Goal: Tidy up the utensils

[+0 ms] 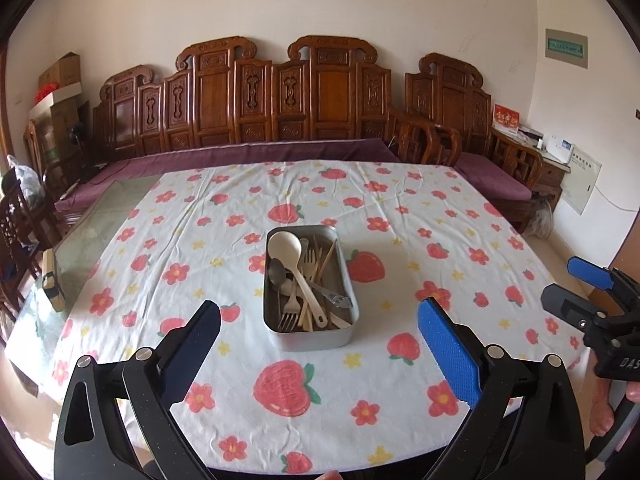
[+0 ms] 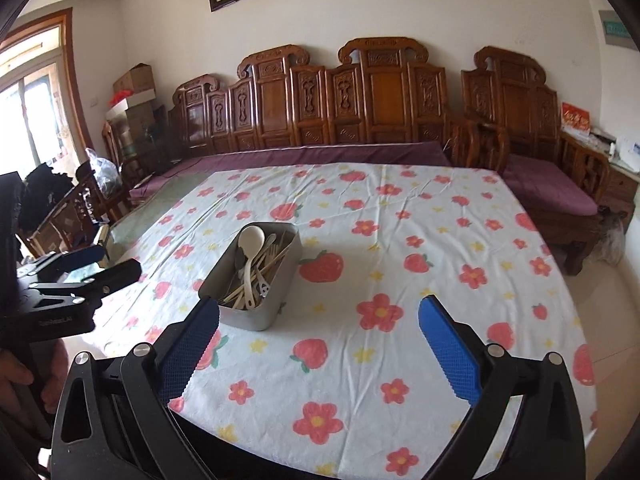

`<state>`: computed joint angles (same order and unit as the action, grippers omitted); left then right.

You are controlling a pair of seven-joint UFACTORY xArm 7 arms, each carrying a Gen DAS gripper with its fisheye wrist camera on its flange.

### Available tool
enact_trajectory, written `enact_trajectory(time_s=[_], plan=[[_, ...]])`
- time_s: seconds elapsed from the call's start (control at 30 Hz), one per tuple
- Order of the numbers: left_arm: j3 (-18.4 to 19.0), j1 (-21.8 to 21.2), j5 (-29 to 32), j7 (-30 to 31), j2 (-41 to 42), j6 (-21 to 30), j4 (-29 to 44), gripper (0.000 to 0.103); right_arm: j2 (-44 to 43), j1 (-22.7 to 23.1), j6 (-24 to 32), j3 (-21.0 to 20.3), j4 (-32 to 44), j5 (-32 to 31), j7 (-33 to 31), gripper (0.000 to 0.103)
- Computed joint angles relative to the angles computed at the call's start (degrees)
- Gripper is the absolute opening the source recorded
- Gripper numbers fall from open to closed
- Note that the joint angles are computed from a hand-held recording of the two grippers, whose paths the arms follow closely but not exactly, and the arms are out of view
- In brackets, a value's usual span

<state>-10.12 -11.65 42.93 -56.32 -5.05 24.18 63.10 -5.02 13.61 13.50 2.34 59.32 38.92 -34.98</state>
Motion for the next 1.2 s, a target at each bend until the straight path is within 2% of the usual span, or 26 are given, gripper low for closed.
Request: enact_trajectory(time_s=[0.2, 0.4, 0.53, 0.77, 1.2], plan=[[-2.28, -0.22, 3.84, -2.94, -2.98, 2.33, 1.18, 0.095, -4.86, 1.9, -1.67, -2.0, -1.61, 3.29, -2.29, 0.1], [-4.29, 0.0, 5.47, -4.68, -5.32, 4.76, 2.9, 0.095, -8.3, 4.32, -3.12, -4.15, -1.86, 2.42, -2.25, 0.1], [-5.73, 0.4, 7.42, -6.29, -6.6, 6.41, 4.01, 0.095, -10.49, 5.96, -3.77, -5.43, -2.07, 1.31, -1.38, 0.1], [-7.13, 0.74, 8.77, -7.41, -7.99, 8.3, 4.95, 0.095, -13.53, 6.26, -5.26, -5.66, -3.15, -4.9, 4.44, 0.1], [-7.57, 1.79, 7.79, -8.71, -9.07, 7.49, 3.43, 0.095, -14.92, 9.59, -6.02, -8.4, -4.55, -9.58, 8.19, 0.1]])
